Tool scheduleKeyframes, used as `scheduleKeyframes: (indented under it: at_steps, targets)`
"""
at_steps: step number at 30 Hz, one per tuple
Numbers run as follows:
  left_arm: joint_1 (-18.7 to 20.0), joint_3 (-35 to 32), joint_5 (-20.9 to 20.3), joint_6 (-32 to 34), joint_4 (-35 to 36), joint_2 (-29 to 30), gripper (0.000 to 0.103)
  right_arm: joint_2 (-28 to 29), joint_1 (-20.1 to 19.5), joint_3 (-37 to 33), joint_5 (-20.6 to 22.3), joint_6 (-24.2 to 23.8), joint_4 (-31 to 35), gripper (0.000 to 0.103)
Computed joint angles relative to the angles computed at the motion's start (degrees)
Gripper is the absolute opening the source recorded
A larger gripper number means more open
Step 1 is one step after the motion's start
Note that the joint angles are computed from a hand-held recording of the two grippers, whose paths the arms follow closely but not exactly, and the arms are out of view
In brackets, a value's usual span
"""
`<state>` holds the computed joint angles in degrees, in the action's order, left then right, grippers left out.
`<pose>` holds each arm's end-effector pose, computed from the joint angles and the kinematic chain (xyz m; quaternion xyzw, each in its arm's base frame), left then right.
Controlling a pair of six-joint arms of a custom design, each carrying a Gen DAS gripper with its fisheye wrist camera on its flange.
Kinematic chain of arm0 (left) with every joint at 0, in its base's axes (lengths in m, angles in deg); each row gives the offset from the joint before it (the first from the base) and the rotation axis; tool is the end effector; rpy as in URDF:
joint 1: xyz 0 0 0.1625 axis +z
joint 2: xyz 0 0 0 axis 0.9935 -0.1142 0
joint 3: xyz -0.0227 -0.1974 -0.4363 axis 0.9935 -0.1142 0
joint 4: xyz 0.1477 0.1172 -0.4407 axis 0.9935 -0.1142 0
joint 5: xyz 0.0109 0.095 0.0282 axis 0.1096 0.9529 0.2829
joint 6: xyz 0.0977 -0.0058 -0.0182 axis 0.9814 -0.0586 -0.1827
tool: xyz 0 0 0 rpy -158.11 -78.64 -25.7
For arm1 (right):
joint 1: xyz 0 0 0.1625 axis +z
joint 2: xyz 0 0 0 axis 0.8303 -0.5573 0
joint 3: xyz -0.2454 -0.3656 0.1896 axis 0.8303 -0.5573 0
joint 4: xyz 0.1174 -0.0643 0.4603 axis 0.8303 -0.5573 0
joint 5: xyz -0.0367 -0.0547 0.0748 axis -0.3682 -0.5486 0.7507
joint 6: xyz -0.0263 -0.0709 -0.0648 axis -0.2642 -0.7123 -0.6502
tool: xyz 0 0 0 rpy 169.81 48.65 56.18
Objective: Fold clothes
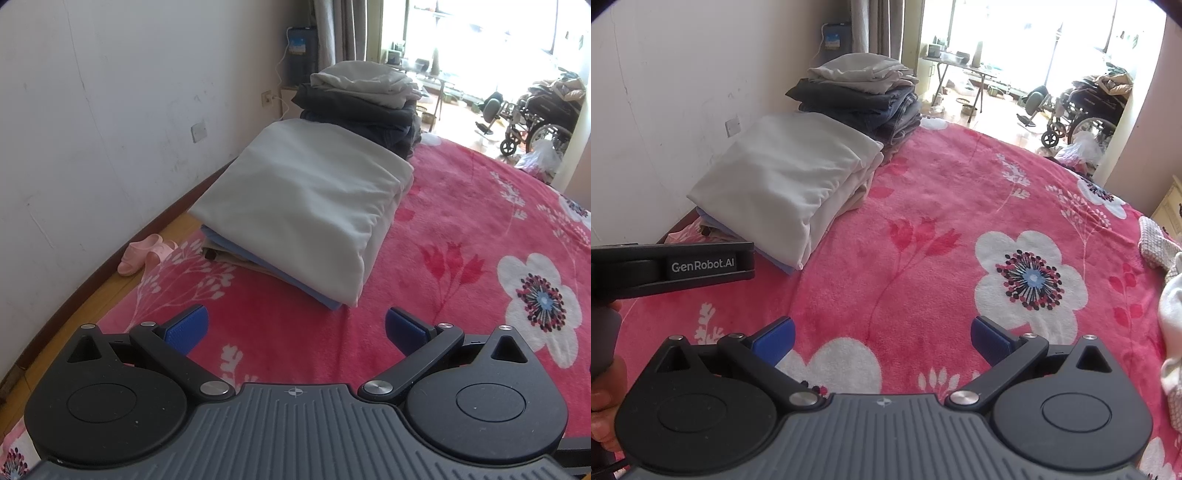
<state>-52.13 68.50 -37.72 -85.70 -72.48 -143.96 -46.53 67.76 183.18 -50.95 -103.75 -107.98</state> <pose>-0.3302 -0.4610 0.2882 -0.0593 0.8034 -0.3982 0.4386 0.3966 -0.4678 0.2491 0.3179 -0.8689 0.2199 0.3090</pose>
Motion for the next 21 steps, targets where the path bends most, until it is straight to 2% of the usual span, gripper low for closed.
scheduleKeyframes:
  at_steps: [21]
  targets:
    - [0.1,-0.1,0.0,0.3,0.0,-0.1,0.103,-0.1,0.0,0.1,0.1,0.1,0.1,0.103]
